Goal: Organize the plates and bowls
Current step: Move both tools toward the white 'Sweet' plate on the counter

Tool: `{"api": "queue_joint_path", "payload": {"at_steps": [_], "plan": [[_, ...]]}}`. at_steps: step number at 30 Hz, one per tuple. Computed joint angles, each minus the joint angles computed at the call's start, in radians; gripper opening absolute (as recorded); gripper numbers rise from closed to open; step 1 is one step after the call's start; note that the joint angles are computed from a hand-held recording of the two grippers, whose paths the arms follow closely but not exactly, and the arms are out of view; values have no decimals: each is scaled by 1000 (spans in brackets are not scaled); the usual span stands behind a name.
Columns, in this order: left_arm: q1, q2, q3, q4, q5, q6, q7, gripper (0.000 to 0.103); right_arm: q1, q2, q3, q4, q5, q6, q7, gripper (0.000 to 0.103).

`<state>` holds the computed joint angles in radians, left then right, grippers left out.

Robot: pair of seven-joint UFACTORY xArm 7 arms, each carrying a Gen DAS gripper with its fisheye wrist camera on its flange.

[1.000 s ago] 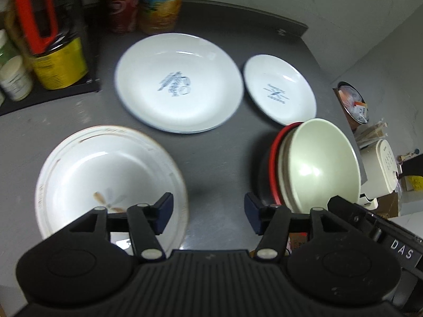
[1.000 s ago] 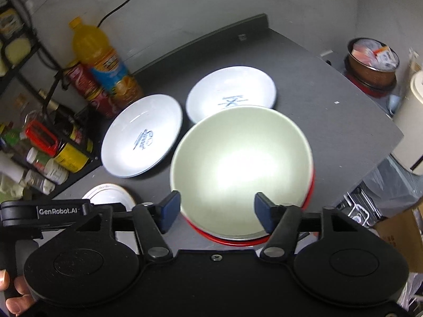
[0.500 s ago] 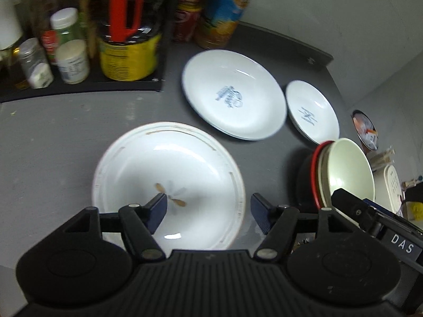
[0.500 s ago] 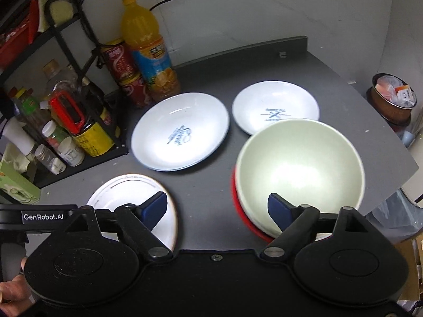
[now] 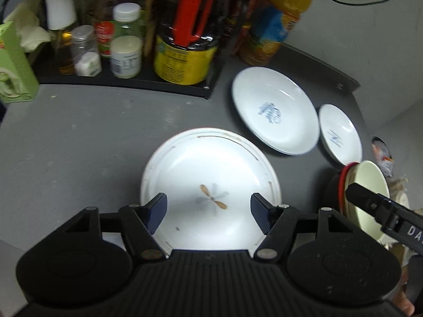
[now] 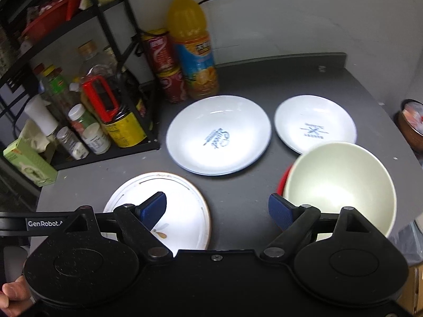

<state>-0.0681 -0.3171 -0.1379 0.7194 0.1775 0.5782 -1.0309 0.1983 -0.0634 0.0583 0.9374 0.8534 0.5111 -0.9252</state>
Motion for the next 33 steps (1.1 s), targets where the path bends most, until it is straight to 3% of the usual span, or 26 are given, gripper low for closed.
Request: {"api": "queue_joint_path", "payload": {"at_steps": [10,22,33], "plan": [[39,-4,-38,22,72,85,-194,68,-19,104,29,144,-1,110,-96,84],[18,76,-44,105,163,151,-436,68,-91,252,68,346,-57,249,-175,89],[-27,195,-14,221,244,164,-618,68,-157,466,103,642,-144,428,-117,90]]}}
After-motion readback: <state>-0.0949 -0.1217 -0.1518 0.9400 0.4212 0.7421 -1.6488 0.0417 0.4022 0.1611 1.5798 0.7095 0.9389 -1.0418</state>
